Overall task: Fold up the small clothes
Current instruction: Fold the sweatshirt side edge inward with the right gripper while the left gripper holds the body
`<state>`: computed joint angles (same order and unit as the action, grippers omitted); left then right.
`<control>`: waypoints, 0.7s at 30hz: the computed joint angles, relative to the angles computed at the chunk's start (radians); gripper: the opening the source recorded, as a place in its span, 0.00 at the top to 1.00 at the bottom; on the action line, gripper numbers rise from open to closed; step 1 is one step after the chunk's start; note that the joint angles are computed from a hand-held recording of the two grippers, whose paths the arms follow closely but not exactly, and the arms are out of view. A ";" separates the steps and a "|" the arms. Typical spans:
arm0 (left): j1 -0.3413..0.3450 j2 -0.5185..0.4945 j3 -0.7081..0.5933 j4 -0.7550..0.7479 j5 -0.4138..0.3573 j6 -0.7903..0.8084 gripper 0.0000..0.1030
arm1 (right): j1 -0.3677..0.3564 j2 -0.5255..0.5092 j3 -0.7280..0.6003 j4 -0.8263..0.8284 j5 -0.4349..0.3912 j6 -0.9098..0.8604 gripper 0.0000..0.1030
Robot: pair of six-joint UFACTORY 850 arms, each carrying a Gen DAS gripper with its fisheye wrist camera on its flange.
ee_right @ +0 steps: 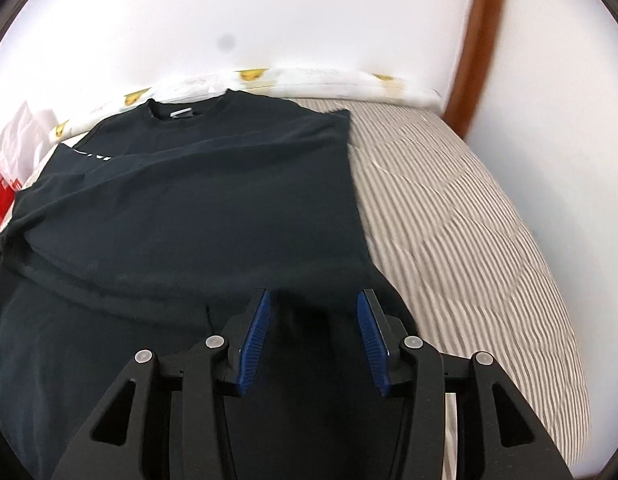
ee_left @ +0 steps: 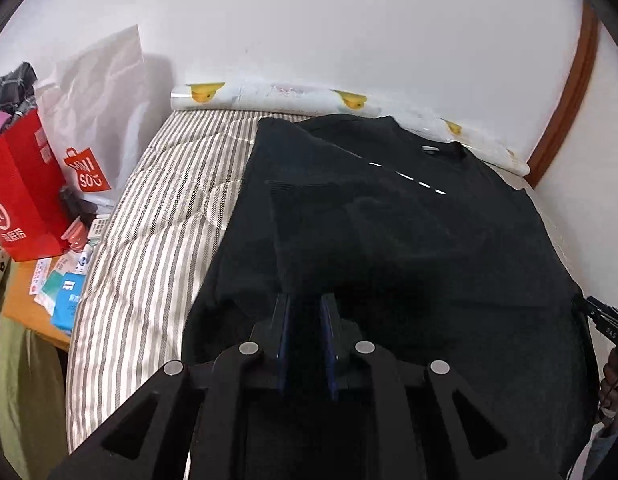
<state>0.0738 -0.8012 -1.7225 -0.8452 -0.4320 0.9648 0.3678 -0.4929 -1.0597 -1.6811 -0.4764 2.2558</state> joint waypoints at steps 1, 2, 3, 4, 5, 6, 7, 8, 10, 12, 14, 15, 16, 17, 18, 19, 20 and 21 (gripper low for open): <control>-0.003 0.029 0.040 -0.015 0.018 0.020 0.86 | 0.002 0.018 0.024 -0.002 -0.005 0.016 0.56; -0.006 0.049 0.067 -0.031 0.033 0.038 0.86 | 0.008 0.037 0.050 -0.005 -0.017 0.042 0.56; -0.009 0.073 0.102 -0.053 0.054 0.064 0.86 | 0.010 0.055 0.075 -0.020 -0.023 0.077 0.56; -0.014 0.107 0.148 -0.061 0.088 0.079 0.86 | 0.012 0.083 0.112 -0.058 -0.017 0.133 0.56; -0.017 0.127 0.175 -0.065 0.104 0.087 0.86 | 0.014 0.106 0.141 -0.093 -0.004 0.179 0.56; -0.017 0.150 0.206 -0.091 0.110 0.117 0.86 | 0.018 0.126 0.169 -0.123 0.000 0.220 0.56; -0.016 0.167 0.230 -0.118 0.108 0.147 0.86 | 0.027 0.147 0.198 -0.122 -0.019 0.239 0.56; -0.014 0.188 0.258 -0.148 0.106 0.177 0.86 | 0.039 0.160 0.217 -0.115 -0.047 0.253 0.56; -0.011 0.227 0.312 -0.177 0.109 0.209 0.86 | 0.067 0.189 0.261 -0.096 -0.098 0.271 0.56; -0.006 0.262 0.361 -0.231 0.109 0.268 0.86 | 0.073 0.214 0.292 -0.077 -0.072 0.269 0.56; -0.001 0.296 0.411 -0.269 0.113 0.313 0.86 | 0.069 0.240 0.328 -0.117 -0.011 0.321 0.56; 0.001 0.308 0.430 -0.271 0.113 0.319 0.86 | 0.074 0.249 0.346 -0.138 -0.009 0.355 0.56; 0.004 0.319 0.449 -0.267 0.113 0.319 0.86 | 0.086 0.254 0.362 -0.133 -0.020 0.360 0.56; 0.008 0.331 0.470 -0.267 0.115 0.326 0.85 | 0.099 0.257 0.372 -0.115 -0.034 0.349 0.56; 0.010 0.341 0.487 -0.277 0.120 0.339 0.83 | 0.116 0.260 0.384 -0.100 -0.050 0.343 0.56; 0.016 0.352 0.508 -0.305 0.126 0.365 0.76 | 0.129 0.267 0.398 -0.099 -0.058 0.355 0.56; 0.023 0.363 0.530 -0.326 0.136 0.380 0.72 | 0.140 0.272 0.412 -0.114 -0.061 0.381 0.55; 0.030 0.370 0.544 -0.349 0.135 0.403 0.64 | 0.149 0.276 0.424 -0.132 -0.062 0.409 0.54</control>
<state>0.1042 -0.4313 -1.1782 -1.1938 -0.2966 1.3678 0.5165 -0.2173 -0.6359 -1.8131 -0.5382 2.6647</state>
